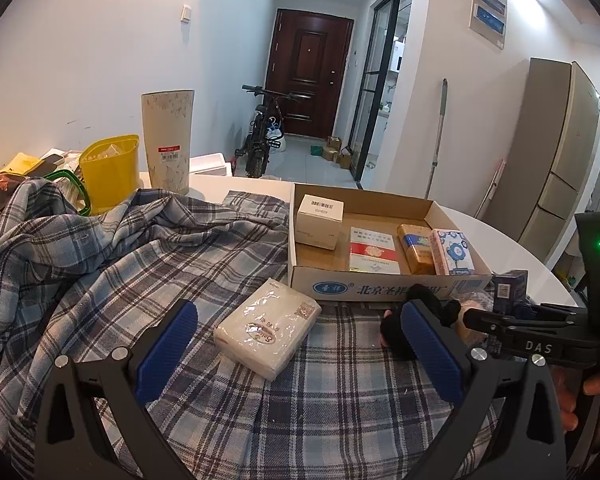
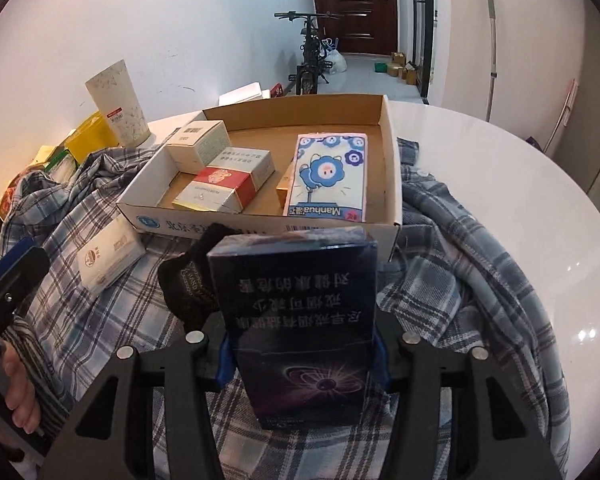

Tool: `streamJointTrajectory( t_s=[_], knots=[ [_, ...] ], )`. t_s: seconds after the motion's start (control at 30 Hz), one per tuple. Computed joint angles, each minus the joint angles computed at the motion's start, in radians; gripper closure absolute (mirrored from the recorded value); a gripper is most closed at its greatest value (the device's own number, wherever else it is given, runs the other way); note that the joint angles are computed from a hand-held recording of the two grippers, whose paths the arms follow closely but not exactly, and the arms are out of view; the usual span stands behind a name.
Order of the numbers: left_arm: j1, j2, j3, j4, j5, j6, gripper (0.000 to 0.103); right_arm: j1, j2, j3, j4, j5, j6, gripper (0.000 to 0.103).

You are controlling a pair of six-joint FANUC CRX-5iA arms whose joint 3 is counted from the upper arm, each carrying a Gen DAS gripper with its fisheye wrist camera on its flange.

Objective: Organize objects
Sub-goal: 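Lift the dark blue box up with the right tool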

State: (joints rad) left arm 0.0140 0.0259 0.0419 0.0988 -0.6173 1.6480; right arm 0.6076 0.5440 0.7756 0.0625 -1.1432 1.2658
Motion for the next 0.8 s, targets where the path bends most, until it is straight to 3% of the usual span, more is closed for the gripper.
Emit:
streamJointTrajectory(
  t_s=[0.13,0.27,0.63,0.73,0.8],
  knots=[
    [-0.002,0.002,0.002,-0.006,-0.003,0.002,0.000,-0.004,0.025,0.058,-0.012,-0.083,0.010,0.043],
    [-0.002,0.001,0.000,-0.004,0.000,0.001,0.000,-0.017,0.055,0.131,-0.056,-0.160,0.038,0.043],
    [-0.003,0.004,0.003,-0.006,-0.006,0.004,0.000,-0.038,0.037,0.154,-0.142,-0.173,0.122,0.041],
    [-0.004,0.004,0.002,-0.008,-0.004,0.006,0.000,-0.021,0.035,0.126,-0.090,-0.146,0.116,0.052],
    [-0.004,0.005,0.004,-0.010,-0.004,0.008,0.000,-0.014,0.016,0.082,-0.055,-0.097,0.088,0.053]
  ],
)
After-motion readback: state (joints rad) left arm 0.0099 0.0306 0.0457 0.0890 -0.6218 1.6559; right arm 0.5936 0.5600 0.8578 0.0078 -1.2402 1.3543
